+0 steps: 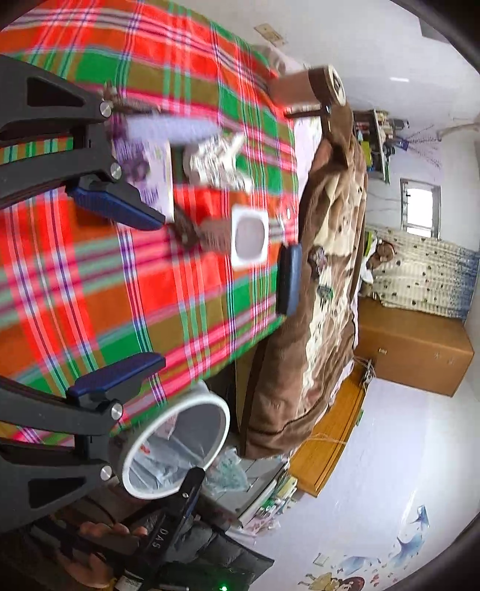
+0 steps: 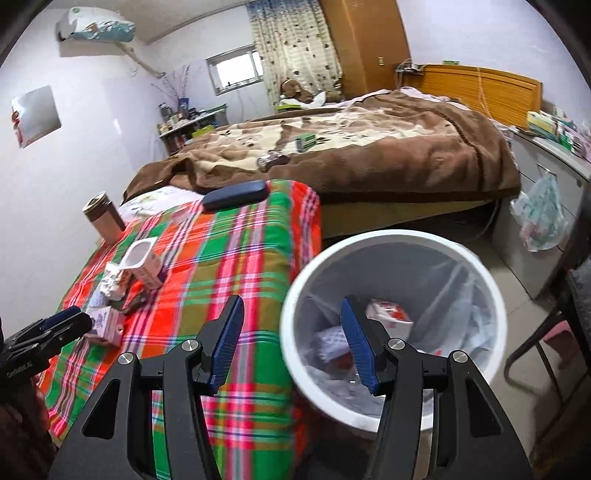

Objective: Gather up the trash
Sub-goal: 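Move both open grippers back toward the grape carton and yogurt cup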

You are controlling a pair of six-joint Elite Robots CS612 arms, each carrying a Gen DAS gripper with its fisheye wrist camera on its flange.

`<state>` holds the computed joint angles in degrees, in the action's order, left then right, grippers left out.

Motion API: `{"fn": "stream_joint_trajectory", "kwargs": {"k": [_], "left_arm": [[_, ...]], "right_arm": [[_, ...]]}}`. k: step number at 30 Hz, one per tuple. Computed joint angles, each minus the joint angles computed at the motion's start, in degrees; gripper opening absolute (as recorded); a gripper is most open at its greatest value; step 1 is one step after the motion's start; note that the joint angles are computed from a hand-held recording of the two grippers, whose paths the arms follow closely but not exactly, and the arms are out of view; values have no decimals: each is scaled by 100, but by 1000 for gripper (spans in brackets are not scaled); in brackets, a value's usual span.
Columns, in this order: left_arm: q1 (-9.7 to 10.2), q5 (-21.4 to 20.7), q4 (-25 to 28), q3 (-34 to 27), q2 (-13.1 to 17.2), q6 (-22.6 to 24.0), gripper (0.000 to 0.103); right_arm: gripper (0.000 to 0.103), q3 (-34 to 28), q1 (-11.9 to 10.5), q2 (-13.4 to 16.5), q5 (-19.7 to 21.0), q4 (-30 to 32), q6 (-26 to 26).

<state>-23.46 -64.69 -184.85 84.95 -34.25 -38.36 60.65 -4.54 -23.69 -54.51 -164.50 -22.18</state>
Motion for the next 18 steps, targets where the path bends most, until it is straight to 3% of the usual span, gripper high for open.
{"fn": "stream_joint_trajectory", "kwargs": {"k": [12,15,18], "left_arm": [[185,202,398,400,-129,-497,70],[279,-18,375,418,-84,-653,70],[379,-542,216,396,-6,-754,70]], "right_arm": [[56,168,211,-92,41,370,-679],[56,190,251,-104,22,428,-770],[56,181,295,-95,-35,457,-835]]}}
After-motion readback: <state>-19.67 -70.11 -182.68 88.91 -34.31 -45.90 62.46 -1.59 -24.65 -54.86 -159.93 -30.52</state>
